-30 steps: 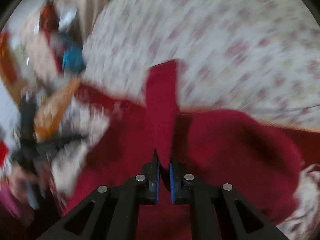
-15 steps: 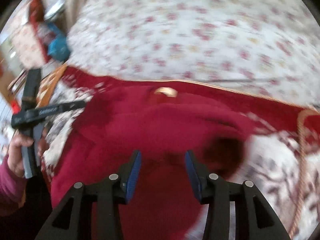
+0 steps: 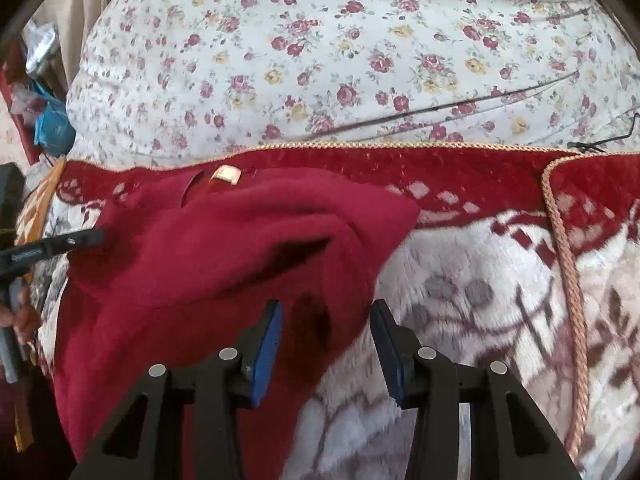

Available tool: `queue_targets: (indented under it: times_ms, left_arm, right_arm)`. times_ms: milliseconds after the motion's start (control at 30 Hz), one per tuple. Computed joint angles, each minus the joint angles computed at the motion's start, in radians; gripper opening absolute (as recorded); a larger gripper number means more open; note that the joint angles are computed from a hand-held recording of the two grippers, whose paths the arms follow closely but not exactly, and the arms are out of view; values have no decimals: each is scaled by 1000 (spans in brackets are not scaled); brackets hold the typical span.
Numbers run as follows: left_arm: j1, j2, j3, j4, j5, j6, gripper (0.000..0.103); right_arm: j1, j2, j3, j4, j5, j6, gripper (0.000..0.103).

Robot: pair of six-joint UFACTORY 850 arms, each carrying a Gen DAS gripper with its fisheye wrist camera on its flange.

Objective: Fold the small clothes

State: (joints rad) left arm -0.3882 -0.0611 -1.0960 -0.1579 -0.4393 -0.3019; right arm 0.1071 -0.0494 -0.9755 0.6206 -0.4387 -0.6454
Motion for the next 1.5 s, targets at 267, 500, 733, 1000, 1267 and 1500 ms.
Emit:
queue_targets:
  times_ms: [267, 500, 733, 1000, 1267, 1500]
  left_arm:
    - [32, 29, 13, -53, -34, 40, 13]
    - [19, -5, 25, -66, -105, -11, 45]
    - [-10, -59, -2, -57, -118, 7, 45]
    - [57, -15, 10, -197, -134, 96, 33]
    - [11, -58, -25, -36, -219, -57, 34]
    - [25, -69, -17, -188, -169, 56, 26]
  right_arm:
    - [-23, -32, -9, 112, 31, -81, 24]
    - [-33, -12, 7, 186, 7, -132, 24]
    - [-23, -12, 14, 166, 14, -121, 24]
    - [-37, -22, 11, 191, -10, -139, 24]
    - [-40, -23, 11, 199, -27, -123, 24]
    - [-35, -24, 15, 195, -21, -123, 25]
